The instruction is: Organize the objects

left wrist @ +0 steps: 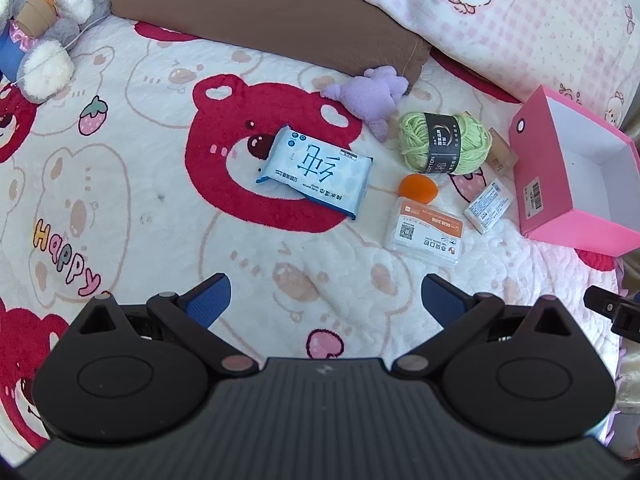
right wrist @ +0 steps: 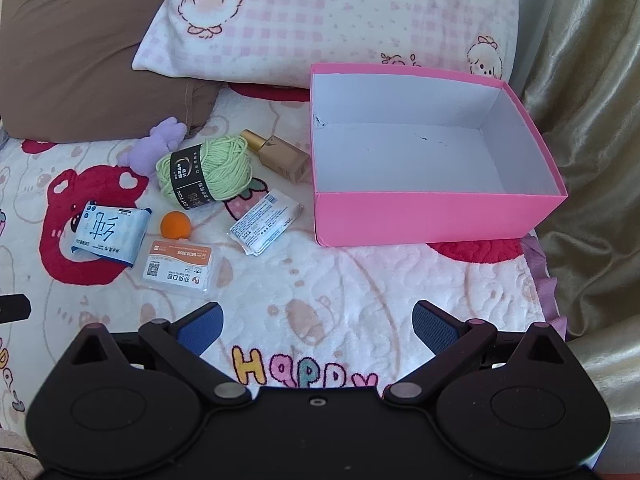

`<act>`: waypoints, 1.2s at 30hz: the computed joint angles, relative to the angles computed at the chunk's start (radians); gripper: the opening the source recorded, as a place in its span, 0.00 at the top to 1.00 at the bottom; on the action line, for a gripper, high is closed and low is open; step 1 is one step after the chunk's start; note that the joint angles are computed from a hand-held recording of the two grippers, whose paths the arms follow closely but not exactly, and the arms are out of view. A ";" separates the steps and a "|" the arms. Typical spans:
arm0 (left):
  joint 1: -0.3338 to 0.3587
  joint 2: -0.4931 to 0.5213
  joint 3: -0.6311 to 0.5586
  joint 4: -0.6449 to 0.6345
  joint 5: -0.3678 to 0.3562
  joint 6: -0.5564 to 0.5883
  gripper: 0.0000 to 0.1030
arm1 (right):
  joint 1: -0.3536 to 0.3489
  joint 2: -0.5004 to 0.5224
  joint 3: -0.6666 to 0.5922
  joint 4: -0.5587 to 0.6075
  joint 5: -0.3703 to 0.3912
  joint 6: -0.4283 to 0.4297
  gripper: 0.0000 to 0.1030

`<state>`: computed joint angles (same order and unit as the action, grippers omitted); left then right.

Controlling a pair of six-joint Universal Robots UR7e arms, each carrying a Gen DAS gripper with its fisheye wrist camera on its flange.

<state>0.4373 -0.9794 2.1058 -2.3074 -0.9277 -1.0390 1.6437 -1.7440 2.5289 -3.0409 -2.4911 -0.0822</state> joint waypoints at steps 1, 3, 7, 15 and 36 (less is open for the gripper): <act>-0.004 -0.004 -0.002 0.015 0.011 -0.009 0.00 | 0.000 0.002 -0.002 -0.002 -0.003 0.002 0.01; -0.012 -0.010 -0.003 0.035 0.027 -0.020 0.00 | -0.001 0.001 -0.005 -0.004 -0.005 0.006 0.01; -0.017 -0.023 0.000 0.043 0.035 -0.019 0.00 | 0.004 -0.002 -0.006 -0.009 -0.007 -0.001 0.01; -0.018 -0.021 -0.006 0.050 0.033 -0.019 0.00 | 0.005 -0.007 -0.005 -0.006 -0.008 -0.008 0.01; -0.023 -0.014 -0.004 0.042 0.030 -0.012 0.00 | 0.018 -0.018 -0.004 0.022 -0.005 -0.008 0.01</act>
